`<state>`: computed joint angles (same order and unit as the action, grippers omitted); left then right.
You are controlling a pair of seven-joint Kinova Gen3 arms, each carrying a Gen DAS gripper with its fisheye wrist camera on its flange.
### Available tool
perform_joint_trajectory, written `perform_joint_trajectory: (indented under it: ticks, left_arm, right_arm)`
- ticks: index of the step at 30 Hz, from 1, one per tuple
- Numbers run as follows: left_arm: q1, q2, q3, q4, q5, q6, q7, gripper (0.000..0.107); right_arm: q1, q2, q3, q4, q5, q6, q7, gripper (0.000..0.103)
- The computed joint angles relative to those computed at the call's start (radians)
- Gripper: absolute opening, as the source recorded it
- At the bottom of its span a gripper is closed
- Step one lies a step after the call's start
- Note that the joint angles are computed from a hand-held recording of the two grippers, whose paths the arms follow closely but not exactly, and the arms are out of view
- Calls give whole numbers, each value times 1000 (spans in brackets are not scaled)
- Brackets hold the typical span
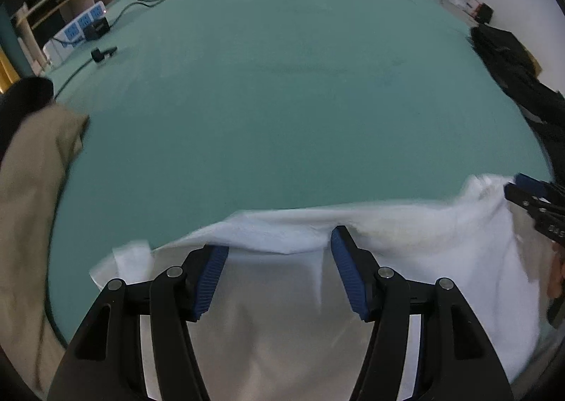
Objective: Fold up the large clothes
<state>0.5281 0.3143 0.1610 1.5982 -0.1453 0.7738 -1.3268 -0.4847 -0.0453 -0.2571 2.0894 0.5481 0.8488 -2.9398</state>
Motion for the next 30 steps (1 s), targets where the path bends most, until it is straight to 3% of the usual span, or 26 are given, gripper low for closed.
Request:
perform_joint_trajectory:
  ticks: [3,6,8,12,16,18,23,28,30]
  left_arm:
    - [89,22,-117,-37,-80,4,50,64]
    - [120,9,-209,-46,-43,-9,23,64]
    - [89,-25,-226,-29,25,-20,-31,64]
    - [-90,-124,-117,88,187,-73,-182,64]
    - [-267,-202,33,197,318,-63,-343,64]
    - [-286,-214,59,222,333,-56,-376,64]
    - [-191,-110,19,162,195,-24,-249,64]
    - [29,-60,-196,97,70,-21,-46,64]
    - [77,-49,-231,79,76,-22,2,64]
  right_arm:
    - [20,-5,19,-10,-10,6,34,52]
    - [16,-30,-11,-4,58,55,-49,52]
    - [12,-58,-31,11,76,78,-108,52]
    - [14,-126,-122,60,96,102,-248,52]
    - [-15,-163,-172,92,70,114,-367,52]
    - [-24,-166,-204,91,63,136,-398,52]
    - [-69,-142,-236,66,72,241,-402,52]
    - [-96,-126,-200,81,57,236,-378,52]
    - [-95,-131,-180,96,44,212,-375,52]
